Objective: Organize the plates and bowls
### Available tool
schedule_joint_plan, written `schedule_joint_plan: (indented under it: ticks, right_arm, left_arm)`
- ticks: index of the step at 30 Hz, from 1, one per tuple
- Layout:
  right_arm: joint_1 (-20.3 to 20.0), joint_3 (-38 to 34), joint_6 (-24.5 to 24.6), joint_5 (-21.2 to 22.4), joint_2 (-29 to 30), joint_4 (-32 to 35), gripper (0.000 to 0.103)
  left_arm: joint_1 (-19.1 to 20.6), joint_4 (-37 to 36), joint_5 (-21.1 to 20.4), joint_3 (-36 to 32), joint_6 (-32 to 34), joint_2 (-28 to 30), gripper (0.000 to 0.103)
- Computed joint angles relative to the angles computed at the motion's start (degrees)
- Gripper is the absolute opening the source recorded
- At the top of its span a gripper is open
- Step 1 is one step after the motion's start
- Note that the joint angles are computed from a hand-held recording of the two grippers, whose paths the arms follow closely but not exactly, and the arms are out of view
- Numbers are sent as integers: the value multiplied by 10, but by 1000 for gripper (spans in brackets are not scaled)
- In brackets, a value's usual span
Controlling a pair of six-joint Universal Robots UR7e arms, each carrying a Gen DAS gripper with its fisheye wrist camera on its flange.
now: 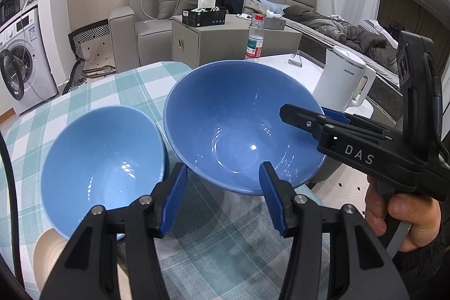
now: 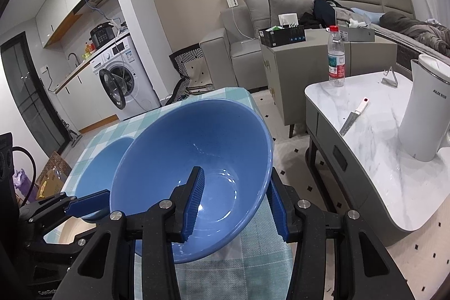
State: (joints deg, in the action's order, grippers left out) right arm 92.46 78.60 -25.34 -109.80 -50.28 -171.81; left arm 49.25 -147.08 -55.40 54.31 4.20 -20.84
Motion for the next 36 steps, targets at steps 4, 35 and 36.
schedule_joint_plan:
  ticks: [4, 35, 36]
  right_arm:
    - [6, 5, -4, 0, -4, -12, 46]
    - [60, 40, -31, 15, -12, -90, 46]
    - [63, 39, -35, 7, -7, -101, 46]
  left_arm:
    - [-2, -5, 1, 2, 6, -3, 53]
    - [-13, -69, -3, 73, 42, -65, 51]
    - [-14, -72, -6, 74, 48, -65, 51]
